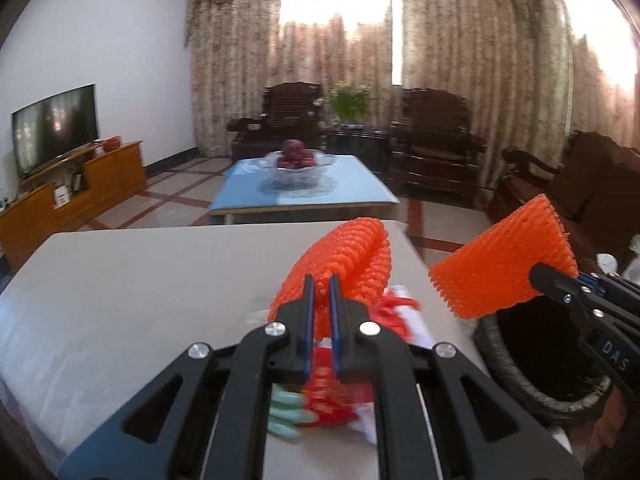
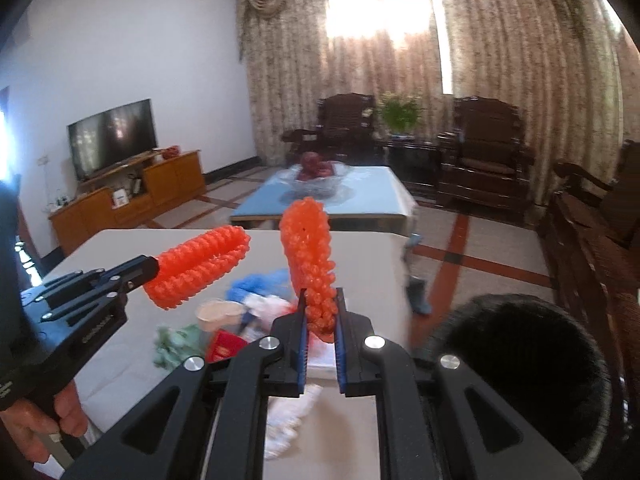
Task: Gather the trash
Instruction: 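Carry both orange foam nets over the wastebasket and open both grippers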
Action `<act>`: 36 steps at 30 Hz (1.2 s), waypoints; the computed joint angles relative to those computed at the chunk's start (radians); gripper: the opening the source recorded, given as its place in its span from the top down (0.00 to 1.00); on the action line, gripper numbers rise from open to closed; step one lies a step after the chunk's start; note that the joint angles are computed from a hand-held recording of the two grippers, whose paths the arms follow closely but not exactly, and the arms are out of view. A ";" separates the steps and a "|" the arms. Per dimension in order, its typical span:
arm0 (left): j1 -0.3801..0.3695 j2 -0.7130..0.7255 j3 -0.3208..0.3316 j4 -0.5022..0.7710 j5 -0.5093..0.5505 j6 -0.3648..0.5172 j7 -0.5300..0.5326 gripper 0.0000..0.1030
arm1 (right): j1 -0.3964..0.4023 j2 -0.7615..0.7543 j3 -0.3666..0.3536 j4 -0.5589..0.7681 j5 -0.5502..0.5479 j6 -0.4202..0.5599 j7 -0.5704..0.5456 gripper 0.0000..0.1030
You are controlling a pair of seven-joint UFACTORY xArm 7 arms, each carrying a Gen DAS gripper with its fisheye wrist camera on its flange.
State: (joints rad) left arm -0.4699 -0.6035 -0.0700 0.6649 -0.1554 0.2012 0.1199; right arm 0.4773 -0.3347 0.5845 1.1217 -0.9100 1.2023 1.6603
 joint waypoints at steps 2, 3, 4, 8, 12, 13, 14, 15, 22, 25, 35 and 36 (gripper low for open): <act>-0.036 0.013 -0.011 0.005 -0.012 -0.001 -0.001 0.94 | 0.009 -0.053 -0.008 -0.038 0.047 0.040 -0.008 0.89; -0.061 0.022 -0.014 0.007 -0.023 -0.001 -0.002 0.94 | 0.009 -0.074 -0.006 -0.052 0.067 0.054 -0.012 0.89; -0.074 0.033 -0.019 0.012 -0.028 -0.003 -0.003 0.94 | 0.008 -0.107 -0.007 -0.076 0.096 0.077 -0.015 0.89; -0.147 0.092 -0.035 0.037 -0.059 -0.012 -0.002 0.94 | -0.013 -0.201 0.008 -0.140 0.181 0.131 -0.034 0.89; -0.221 0.159 -0.052 0.060 -0.092 -0.038 0.014 0.94 | -0.029 -0.311 0.013 -0.214 0.267 0.180 -0.058 0.89; -0.243 0.187 -0.057 0.075 -0.101 -0.043 0.019 0.94 | -0.033 -0.341 0.013 -0.233 0.289 0.197 -0.067 0.89; -0.270 0.210 -0.055 0.088 -0.117 -0.046 0.029 0.94 | -0.037 -0.370 0.013 -0.251 0.309 0.210 -0.073 0.89; -0.296 0.208 -0.039 0.078 -0.139 -0.048 0.051 0.94 | -0.040 -0.400 0.013 -0.270 0.329 0.224 -0.078 0.89; -0.399 0.355 -0.060 0.152 -0.252 -0.086 0.164 0.94 | -0.070 -0.584 0.014 -0.389 0.443 0.283 -0.121 0.89; -0.403 0.411 -0.095 0.182 -0.287 -0.104 0.188 0.94 | -0.097 -0.627 0.023 -0.415 0.475 0.293 -0.144 0.89; -0.363 0.469 -0.145 0.247 -0.498 -0.061 0.358 0.52 | -0.156 -0.690 0.083 -0.445 0.553 0.344 -0.150 0.64; -0.347 0.460 -0.149 0.240 -0.495 -0.058 0.357 0.49 | -0.159 -0.692 0.088 -0.442 0.553 0.352 -0.150 0.51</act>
